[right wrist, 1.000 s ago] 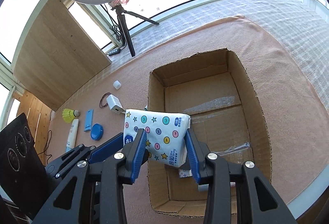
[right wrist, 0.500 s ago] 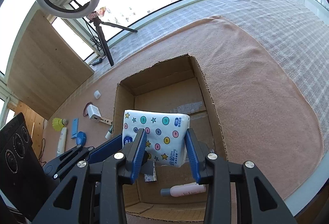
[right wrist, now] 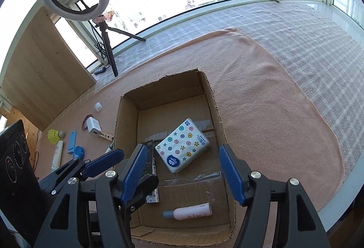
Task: Organize objects
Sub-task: 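Lower the tissue pack into the box and open the right gripper, then withdraw the right gripper from the box while the left gripper approaches the blue phone stand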
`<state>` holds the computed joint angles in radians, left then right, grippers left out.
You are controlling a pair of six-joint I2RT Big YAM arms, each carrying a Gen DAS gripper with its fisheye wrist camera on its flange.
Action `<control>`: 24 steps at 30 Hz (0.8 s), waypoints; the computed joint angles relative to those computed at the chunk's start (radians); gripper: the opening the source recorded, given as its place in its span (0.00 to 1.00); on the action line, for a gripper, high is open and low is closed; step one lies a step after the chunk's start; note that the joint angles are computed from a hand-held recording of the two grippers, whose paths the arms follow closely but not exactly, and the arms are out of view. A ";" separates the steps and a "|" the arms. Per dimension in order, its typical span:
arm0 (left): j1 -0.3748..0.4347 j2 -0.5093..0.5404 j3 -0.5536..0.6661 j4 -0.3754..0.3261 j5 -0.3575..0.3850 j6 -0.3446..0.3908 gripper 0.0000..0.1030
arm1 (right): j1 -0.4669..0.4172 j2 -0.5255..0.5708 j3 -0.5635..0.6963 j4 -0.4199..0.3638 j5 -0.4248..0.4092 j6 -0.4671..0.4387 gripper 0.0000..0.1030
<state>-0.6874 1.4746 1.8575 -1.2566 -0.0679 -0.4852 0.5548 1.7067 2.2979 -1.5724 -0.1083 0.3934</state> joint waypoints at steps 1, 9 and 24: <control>0.001 -0.005 -0.005 0.000 -0.001 -0.003 0.64 | 0.000 -0.001 -0.002 0.001 -0.001 0.003 0.61; 0.017 -0.070 -0.061 -0.013 -0.023 -0.028 0.64 | 0.018 -0.016 -0.024 0.016 -0.003 0.029 0.61; 0.178 -0.292 -0.255 -0.092 -0.044 -0.059 0.64 | 0.136 0.018 0.015 0.033 -0.016 0.055 0.61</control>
<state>-0.5097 1.1821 1.6024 -1.3482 -0.1117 -0.5439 0.6909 1.7243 2.3134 -1.5395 -0.1247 0.4486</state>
